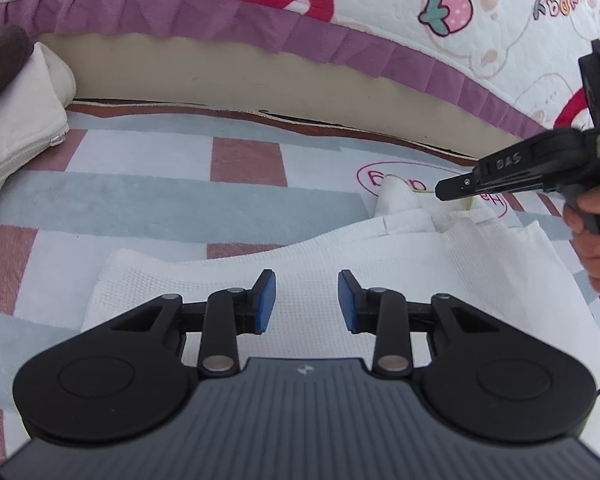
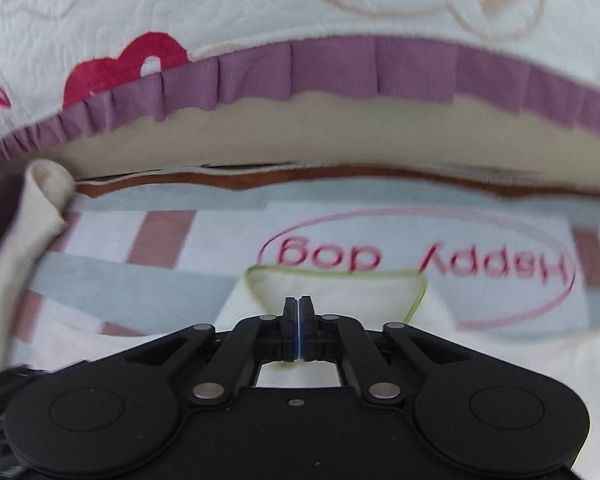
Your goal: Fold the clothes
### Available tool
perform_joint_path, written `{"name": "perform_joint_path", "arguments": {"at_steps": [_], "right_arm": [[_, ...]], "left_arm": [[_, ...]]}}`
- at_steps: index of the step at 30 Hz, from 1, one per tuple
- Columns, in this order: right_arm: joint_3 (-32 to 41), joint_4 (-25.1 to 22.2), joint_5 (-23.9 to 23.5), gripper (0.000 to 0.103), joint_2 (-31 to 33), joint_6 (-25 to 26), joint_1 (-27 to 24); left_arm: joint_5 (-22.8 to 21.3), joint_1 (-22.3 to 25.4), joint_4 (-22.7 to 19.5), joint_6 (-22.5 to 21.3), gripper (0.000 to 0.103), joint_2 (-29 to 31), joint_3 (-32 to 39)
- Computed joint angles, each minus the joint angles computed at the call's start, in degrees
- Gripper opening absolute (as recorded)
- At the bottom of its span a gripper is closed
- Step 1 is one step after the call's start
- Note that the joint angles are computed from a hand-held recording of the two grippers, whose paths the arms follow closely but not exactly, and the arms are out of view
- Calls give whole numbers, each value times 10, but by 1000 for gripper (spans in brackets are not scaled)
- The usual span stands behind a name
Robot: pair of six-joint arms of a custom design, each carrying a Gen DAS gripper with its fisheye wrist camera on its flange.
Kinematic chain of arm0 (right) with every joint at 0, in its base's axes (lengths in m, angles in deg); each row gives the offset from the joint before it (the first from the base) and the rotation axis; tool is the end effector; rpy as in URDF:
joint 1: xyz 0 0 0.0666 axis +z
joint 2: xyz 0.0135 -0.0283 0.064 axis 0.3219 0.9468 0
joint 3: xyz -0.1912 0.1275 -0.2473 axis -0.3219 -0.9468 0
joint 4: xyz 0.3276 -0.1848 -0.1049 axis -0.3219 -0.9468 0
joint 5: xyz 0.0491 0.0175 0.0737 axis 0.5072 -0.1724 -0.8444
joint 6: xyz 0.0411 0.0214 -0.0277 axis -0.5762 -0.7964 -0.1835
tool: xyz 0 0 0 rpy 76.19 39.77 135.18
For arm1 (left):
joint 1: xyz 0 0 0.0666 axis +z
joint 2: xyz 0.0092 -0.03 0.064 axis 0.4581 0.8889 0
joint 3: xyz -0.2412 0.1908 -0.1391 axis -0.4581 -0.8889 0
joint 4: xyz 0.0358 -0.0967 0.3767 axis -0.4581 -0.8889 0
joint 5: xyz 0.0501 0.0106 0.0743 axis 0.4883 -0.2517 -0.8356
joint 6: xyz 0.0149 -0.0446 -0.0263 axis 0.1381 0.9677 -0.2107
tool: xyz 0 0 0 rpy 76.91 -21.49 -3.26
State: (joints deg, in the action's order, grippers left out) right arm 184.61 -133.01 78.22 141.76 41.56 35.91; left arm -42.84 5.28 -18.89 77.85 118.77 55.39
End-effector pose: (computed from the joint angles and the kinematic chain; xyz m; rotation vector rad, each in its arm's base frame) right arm 0.4256 0.1254 0.5442 0.5328 2.5179 0.1837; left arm 0.4448 -0.1960 0.4825 0.7151 2.3236 -0.6714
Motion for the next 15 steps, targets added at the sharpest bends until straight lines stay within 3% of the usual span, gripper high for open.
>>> {"name": "perform_joint_path", "arguments": {"at_steps": [2,3,5,6,7,8,11,15], "right_arm": [[-6,3,-27,11,-5,8,1],[-10,5,-35,17,-7,15,3],[-25,15,-53,43,-13,21,2],[-37,22,-64,43,-16,20,-1],[-53,30,-70,41,-21,19,-2],[-66,36,-65,11,-25,25,1],[-87,61,5,8,-46,70,30],[-68,41,50,8,-43,76,27]], "left_arm": [[-3,-4,0,-4,34,0,0],[-4,-5,0,-5,34,0,1],[-6,-7,-4,-6,34,2,3],[-8,-7,-7,-8,34,3,4],[-11,-7,-9,-11,34,3,4],[-16,-7,-11,-14,34,2,4],[-32,-6,-15,-25,34,2,6],[-89,-4,-22,-35,34,7,13]]}}
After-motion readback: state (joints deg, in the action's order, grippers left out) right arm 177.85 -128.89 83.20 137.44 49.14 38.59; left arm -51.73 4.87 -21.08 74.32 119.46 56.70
